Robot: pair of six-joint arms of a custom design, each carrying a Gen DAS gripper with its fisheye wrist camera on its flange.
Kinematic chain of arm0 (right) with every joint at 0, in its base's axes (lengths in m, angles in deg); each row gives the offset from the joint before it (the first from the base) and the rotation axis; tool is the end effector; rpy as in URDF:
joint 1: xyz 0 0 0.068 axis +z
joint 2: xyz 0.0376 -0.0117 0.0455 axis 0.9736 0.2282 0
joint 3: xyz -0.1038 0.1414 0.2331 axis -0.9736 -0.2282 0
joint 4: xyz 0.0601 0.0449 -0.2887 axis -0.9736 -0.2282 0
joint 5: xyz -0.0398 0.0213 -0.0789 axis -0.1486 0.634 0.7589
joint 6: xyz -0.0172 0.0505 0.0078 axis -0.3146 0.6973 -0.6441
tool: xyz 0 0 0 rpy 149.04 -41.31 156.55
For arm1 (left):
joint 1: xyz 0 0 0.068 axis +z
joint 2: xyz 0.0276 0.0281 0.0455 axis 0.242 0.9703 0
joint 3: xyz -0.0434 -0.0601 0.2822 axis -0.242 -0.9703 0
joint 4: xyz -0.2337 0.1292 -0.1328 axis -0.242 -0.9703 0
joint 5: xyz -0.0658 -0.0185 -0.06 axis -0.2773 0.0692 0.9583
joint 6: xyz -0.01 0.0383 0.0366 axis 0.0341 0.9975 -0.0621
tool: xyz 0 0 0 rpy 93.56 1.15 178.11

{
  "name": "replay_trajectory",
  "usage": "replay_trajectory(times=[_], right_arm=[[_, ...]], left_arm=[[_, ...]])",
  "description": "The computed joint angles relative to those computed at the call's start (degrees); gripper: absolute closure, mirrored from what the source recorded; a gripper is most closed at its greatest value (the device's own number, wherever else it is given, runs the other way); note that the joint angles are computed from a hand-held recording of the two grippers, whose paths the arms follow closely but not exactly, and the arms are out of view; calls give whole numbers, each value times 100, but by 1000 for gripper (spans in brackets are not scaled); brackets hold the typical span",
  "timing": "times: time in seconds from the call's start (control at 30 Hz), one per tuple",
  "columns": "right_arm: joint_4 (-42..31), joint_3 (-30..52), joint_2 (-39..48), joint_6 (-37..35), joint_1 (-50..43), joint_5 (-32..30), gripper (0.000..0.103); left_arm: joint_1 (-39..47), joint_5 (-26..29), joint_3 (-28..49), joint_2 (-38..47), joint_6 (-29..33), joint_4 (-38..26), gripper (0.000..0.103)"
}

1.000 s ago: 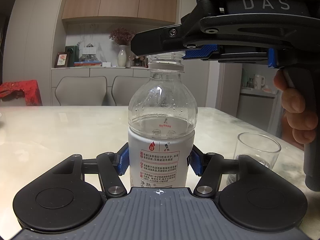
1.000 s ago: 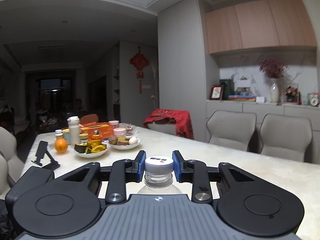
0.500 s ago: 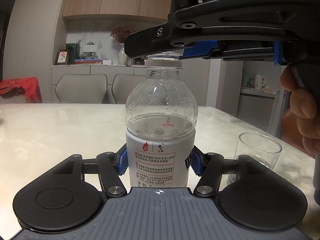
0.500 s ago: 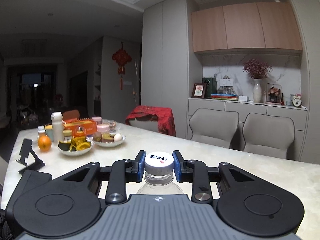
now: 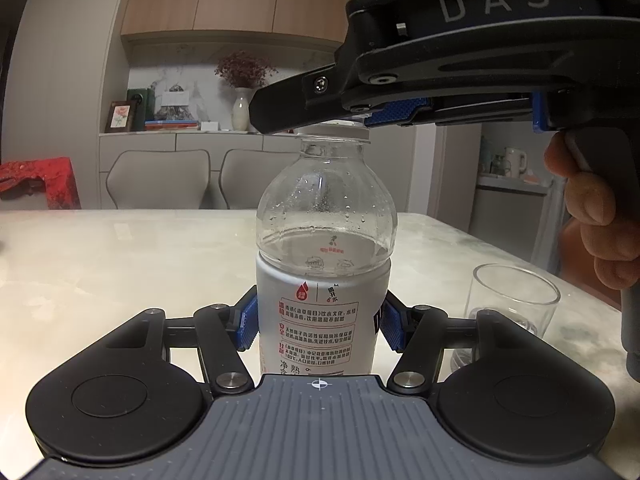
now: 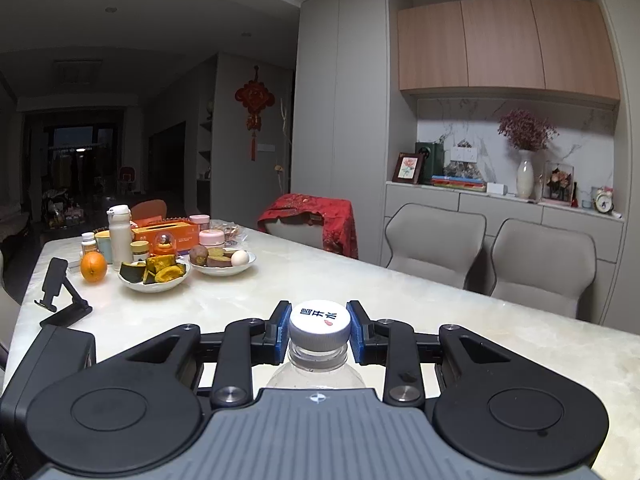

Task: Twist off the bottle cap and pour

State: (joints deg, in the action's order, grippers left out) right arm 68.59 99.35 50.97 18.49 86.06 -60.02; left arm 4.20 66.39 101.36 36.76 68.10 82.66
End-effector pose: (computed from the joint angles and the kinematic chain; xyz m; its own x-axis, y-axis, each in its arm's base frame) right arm 0.3747 0.0893 0.1348 -0.0895 -0.2202 -0.9713 -0.8928 0.4500 -0.0197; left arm 0.2778 -0.0410 0.0358 -0.2702 -0.0716 -0.9602 -0.0468 0.9970 -0.0611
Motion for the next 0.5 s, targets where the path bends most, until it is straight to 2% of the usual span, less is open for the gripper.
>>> replay_trajectory(times=[0.37, 0.5], right_arm=[[-6, 13, 14, -15, -23, -87, 69], [136, -19, 43, 106, -47, -111, 66]], left_arm=[[-67, -76, -4, -12, 11, -14, 45], [-66, -67, -9, -36, 18, -33, 45]])
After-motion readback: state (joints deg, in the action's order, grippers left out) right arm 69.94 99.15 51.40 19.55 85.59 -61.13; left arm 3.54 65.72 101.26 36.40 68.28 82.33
